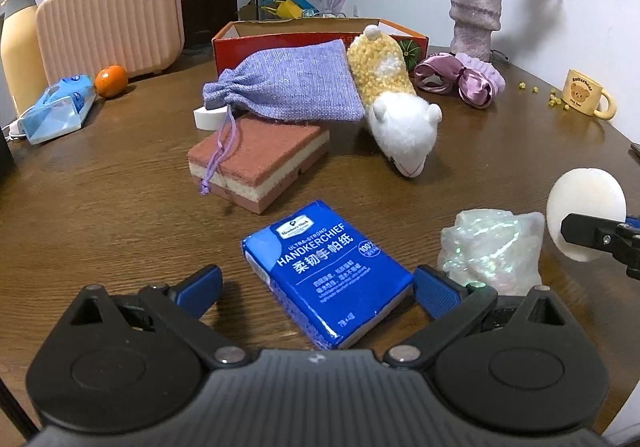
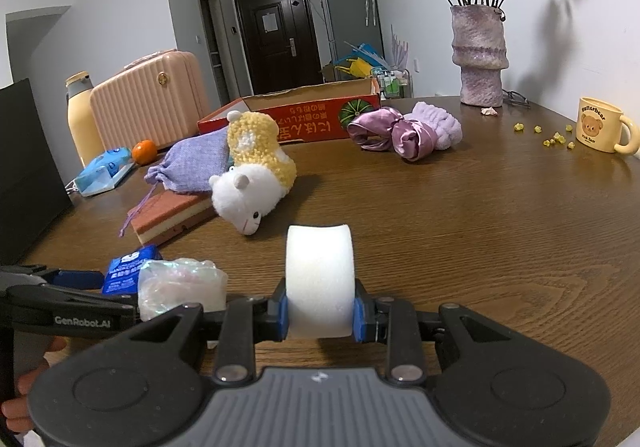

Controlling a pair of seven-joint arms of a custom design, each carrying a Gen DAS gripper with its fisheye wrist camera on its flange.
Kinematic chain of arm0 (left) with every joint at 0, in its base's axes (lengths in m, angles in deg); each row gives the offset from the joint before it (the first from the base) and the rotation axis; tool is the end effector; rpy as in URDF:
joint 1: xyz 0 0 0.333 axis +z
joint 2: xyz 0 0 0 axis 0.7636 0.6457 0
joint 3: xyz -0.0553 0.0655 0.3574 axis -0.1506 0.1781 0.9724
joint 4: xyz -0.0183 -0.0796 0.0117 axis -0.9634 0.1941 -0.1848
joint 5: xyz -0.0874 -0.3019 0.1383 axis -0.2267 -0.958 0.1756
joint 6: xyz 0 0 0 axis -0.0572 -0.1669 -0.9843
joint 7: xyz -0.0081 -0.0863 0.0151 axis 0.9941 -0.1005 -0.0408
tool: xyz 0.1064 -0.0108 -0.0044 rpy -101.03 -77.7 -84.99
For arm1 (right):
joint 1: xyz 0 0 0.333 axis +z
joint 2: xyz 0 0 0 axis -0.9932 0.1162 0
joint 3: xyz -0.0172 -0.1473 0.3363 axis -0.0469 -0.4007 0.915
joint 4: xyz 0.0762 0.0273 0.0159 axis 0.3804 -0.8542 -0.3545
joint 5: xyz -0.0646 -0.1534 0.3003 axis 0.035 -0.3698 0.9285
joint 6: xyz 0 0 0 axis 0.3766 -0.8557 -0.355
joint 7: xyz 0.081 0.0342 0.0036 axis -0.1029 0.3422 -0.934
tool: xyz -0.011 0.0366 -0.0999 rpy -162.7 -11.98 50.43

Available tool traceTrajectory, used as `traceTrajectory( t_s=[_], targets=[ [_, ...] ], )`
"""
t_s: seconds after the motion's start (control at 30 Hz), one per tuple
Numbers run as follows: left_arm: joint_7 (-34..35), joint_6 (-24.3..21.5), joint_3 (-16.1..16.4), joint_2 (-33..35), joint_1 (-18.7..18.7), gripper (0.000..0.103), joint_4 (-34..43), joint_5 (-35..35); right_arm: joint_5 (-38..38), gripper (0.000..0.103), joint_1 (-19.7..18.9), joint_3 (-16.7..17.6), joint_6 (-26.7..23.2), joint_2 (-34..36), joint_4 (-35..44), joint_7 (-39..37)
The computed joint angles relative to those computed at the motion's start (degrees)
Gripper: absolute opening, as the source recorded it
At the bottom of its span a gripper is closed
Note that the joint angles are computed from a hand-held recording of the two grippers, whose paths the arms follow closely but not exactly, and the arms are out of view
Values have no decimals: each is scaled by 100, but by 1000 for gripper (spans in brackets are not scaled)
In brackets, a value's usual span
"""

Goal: Organize soft objects
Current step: 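Close the left tool around the blue HANDKERCHIEF tissue pack and lift it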

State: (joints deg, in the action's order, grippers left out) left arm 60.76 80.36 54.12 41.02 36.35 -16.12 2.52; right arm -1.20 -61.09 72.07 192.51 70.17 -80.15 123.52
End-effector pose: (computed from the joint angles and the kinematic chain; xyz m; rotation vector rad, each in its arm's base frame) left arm 0.6237 -0.1843 0.3808 -1.8659 1.5103 -0.6720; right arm 0.6671 0.3729 0.3885 -1.8026 1.2070 -0.4364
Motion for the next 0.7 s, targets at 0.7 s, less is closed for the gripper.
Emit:
traceTrajectory(
  t_s=[0.7],
  targets=[
    [-953, 135, -166, 43, 172, 82, 84, 1164, 86, 28, 157, -146, -151, 115, 195, -7]
  ],
)
